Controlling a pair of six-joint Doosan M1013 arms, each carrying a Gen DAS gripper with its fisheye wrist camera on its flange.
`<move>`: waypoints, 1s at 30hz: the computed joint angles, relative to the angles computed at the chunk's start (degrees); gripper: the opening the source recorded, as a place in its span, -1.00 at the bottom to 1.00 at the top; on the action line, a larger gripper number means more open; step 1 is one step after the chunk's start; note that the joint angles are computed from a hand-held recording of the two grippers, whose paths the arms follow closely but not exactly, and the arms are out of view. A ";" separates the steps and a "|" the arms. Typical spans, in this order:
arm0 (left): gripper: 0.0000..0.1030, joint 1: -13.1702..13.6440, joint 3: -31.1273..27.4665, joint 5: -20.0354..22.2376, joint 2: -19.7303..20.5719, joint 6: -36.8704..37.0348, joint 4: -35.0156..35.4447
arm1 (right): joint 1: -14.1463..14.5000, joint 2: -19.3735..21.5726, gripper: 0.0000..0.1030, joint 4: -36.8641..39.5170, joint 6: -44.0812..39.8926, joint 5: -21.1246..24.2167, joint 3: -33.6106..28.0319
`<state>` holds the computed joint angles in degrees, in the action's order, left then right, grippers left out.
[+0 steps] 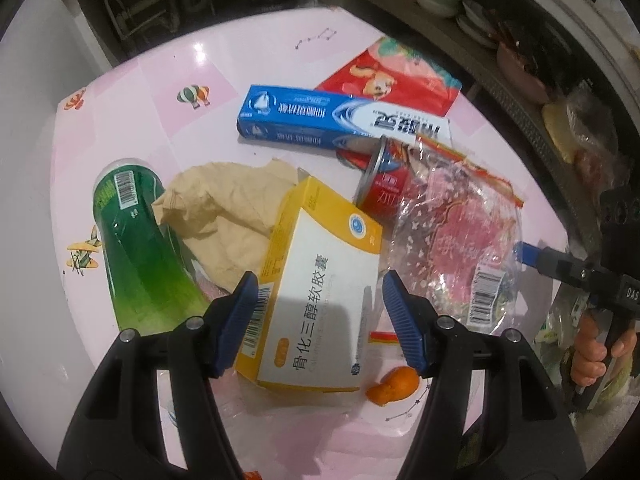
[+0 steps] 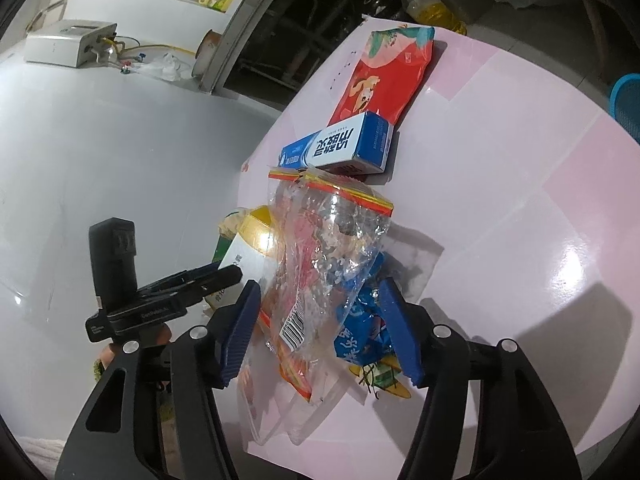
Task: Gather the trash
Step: 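Reach the right gripper to the clear zip bag while the left approaches the medicine box, then grasp the clear zip bag with the right gripper while the left grasps the yellow medicine box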
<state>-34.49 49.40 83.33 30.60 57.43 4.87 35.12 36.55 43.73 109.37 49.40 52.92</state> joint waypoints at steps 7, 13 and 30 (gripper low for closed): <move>0.10 0.74 -0.24 0.92 0.32 0.20 -1.98 | -0.28 0.19 0.01 3.38 -0.95 -0.09 0.86; -0.09 1.13 0.49 -0.74 -0.46 -0.73 -3.82 | -0.47 0.41 -0.14 5.54 -1.94 0.03 1.25; -0.05 1.59 7.51 -11.46 -3.98 -9.34 -13.30 | -0.43 0.55 -0.59 4.07 -2.22 -0.41 0.87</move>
